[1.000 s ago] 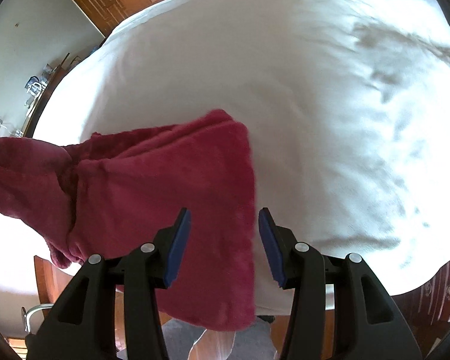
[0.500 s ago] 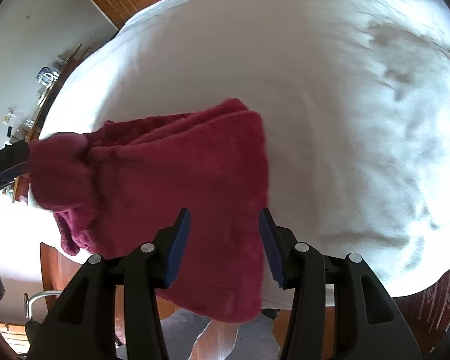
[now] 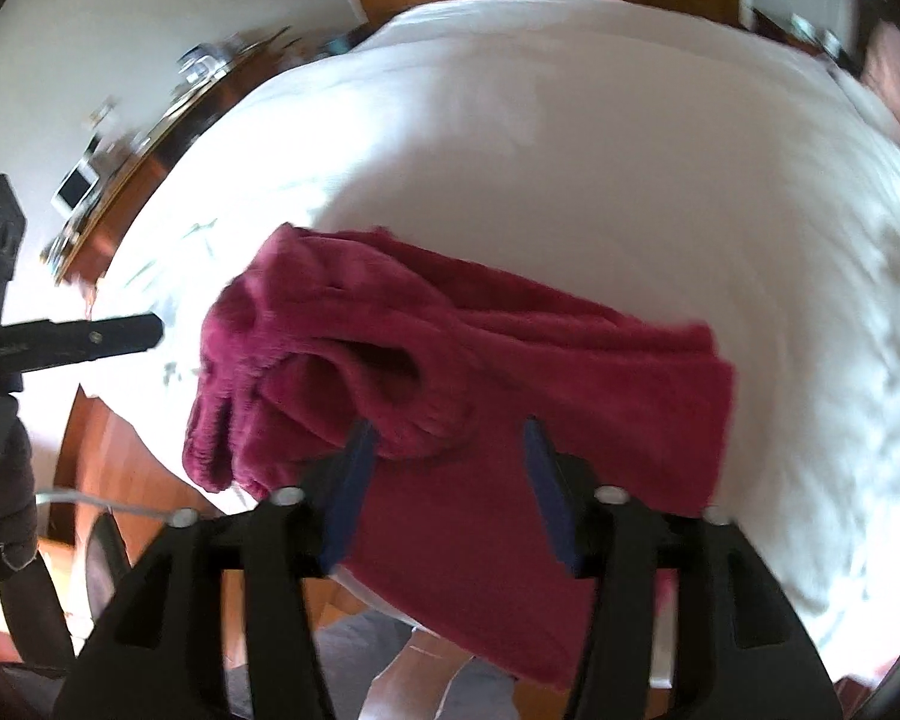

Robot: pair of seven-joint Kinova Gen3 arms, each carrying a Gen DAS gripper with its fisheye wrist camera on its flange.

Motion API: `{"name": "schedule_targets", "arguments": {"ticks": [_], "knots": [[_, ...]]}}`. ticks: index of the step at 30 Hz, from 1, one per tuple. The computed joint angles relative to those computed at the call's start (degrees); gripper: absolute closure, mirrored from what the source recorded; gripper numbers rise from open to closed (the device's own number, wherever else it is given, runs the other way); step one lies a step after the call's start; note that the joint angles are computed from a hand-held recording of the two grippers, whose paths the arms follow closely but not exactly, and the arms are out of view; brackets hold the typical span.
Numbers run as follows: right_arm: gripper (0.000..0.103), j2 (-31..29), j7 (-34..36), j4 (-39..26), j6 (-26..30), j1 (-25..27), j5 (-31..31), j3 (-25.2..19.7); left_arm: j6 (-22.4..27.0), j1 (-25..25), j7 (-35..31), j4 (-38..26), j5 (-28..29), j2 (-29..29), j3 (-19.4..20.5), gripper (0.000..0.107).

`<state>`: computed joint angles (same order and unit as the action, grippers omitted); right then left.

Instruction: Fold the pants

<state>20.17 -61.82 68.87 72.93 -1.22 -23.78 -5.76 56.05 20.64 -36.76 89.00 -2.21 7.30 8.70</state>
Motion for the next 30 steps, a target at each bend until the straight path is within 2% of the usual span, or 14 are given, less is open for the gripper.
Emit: {"name": "schedule_targets", "arguments": {"ticks": [3,7,10,12,16,20,22,24,25,26,30], "knots": [[0.039,0.7,1.6,-1.2,-1.0,-2.6,1.9,-1.7,0.0,-0.4,2.5,3.9,-0.8,-2.3,-0.6,0.047],[0.039,2.0,3.2,-1.9,-3.5,-4.6,6.9,-7.3,0.1,-1.3,3.6,7.7,-0.5,-3.9,-0.1,0.047],[0.039,2.0,8.2,0.0,-7.5,-10.3,9.3,-4.5,-0.7,-1.6,4.0,10.4,0.0,-4.8,0.3,0.047],[0.039,2.3,10.2,1.5,-10.4,-14.0,13.1,-3.1,-1.5,-2.1,3.5,12.1,1.1,-5.4,0.3,0.047],[0.039,2.2,13.8,4.5,-15.6,-16.9,17.4,-3.1,-1.8,-2.7,2.6,14.2,1.9,-5.9,0.6,0.047],[0.039,2.6,15.8,5.8,-17.6,-18.3,18.9,-3.6,-1.6,-3.0,0.9,15.6,2.7,-5.6,0.7,0.047],[0.039,4.1,15.1,3.9,-16.1,-19.0,19.2,-3.6,-1.3,-3.1,0.5,15.7,2.9,-5.2,0.8,0.047],[0.047,6.0,13.2,0.0,-11.6,-18.7,18.6,-3.7,-1.3,-3.1,-0.1,15.8,3.3,-4.8,0.7,0.047],[0.065,7.4,11.1,-2.6,-9.3,-18.3,17.9,-3.7,-1.3,-3.0,-0.2,15.7,3.5,-4.7,0.7,0.047],[0.074,8.8,8.8,-5.1,-6.9,-17.3,17.4,-4.5,-1.2,-3.0,-0.2,15.4,3.4,-4.4,0.8,0.047],[0.080,14.9,-0.5,-15.6,2.4,-9.7,9.6,-8.9,-1.4,-2.5,-0.4,14.6,3.5,-3.8,0.8,0.047]]}}
